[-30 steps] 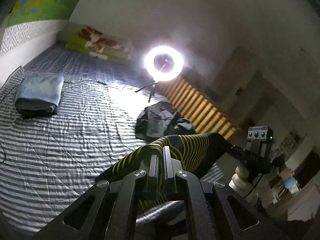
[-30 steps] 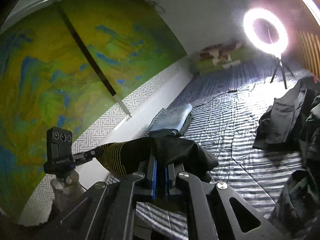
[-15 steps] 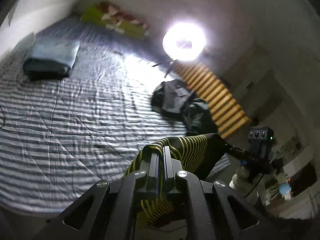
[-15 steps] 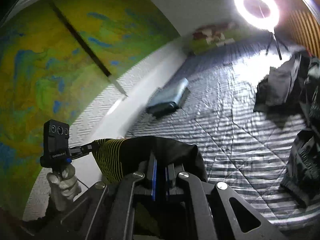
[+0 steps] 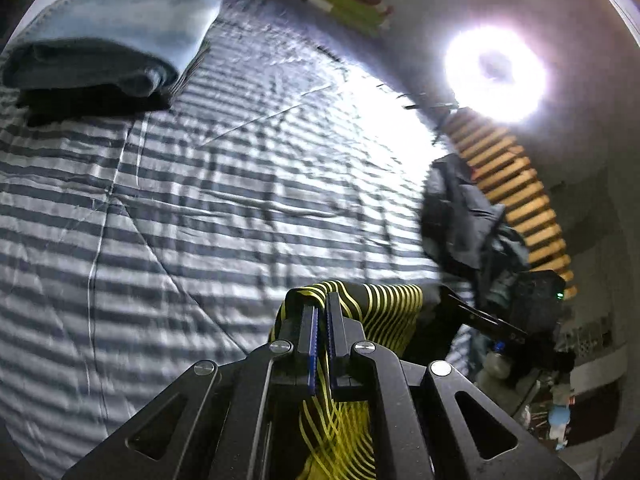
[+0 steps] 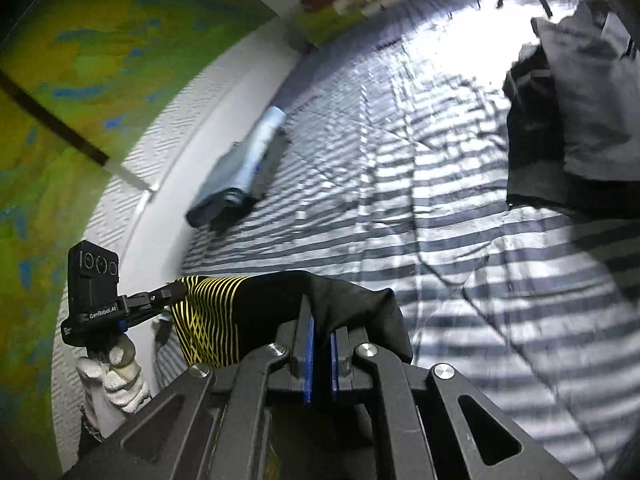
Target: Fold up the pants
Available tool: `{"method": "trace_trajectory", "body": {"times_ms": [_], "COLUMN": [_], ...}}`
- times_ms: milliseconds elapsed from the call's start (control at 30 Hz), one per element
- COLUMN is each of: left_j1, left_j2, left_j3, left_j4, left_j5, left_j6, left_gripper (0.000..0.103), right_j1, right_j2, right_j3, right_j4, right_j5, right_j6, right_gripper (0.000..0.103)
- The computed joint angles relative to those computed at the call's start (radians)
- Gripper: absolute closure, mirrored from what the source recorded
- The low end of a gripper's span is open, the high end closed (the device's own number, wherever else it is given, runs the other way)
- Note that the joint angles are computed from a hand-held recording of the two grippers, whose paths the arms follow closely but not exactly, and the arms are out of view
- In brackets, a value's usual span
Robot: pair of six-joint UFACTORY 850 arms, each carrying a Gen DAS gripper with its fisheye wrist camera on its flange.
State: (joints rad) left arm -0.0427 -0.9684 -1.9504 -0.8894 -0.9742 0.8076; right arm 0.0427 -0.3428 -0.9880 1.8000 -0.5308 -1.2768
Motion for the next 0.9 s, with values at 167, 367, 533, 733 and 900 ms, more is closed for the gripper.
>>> {"method": "trace_trajectory", "body": {"times_ms": [167,367,533,733,900], "left_j1": [-0.020,-0.003,0.017,0.012,0.012], "left_j2": [-0.144,-0.101,0.107,0.277,0.290], "left_j3": [-0.181,-0.132,0.168,0.474,0.562], "left_j4": [0.126,0.140,0.031,0.065,0.090], "left_j5": [0.004,0.096,0.097,0.066,0.078], "left_j6": [-0.139,-0.155,0.066,0.158,0.144], "left_gripper": [0.095,0.067,0.063,0.061,0.063], "right_j1": [0.001,-0.051,-0.026,0.066,0.116], "right_j2": [-0.092,-0.038,0.108,0.197,0.180], "right_j3": [-0.098,-0.036,0.084,0.200,0.224], "right_j4": [-0.210,-0.200,-0.217,-0.279,-0.285], "right_j5": [0.021,-0.018,-0.009,0.007,-0.006], "right_j6": [0.211,0.264,0.197,0.241,0.261], "right_gripper": [0.094,0.083,0.082,0.082,0.081]}}
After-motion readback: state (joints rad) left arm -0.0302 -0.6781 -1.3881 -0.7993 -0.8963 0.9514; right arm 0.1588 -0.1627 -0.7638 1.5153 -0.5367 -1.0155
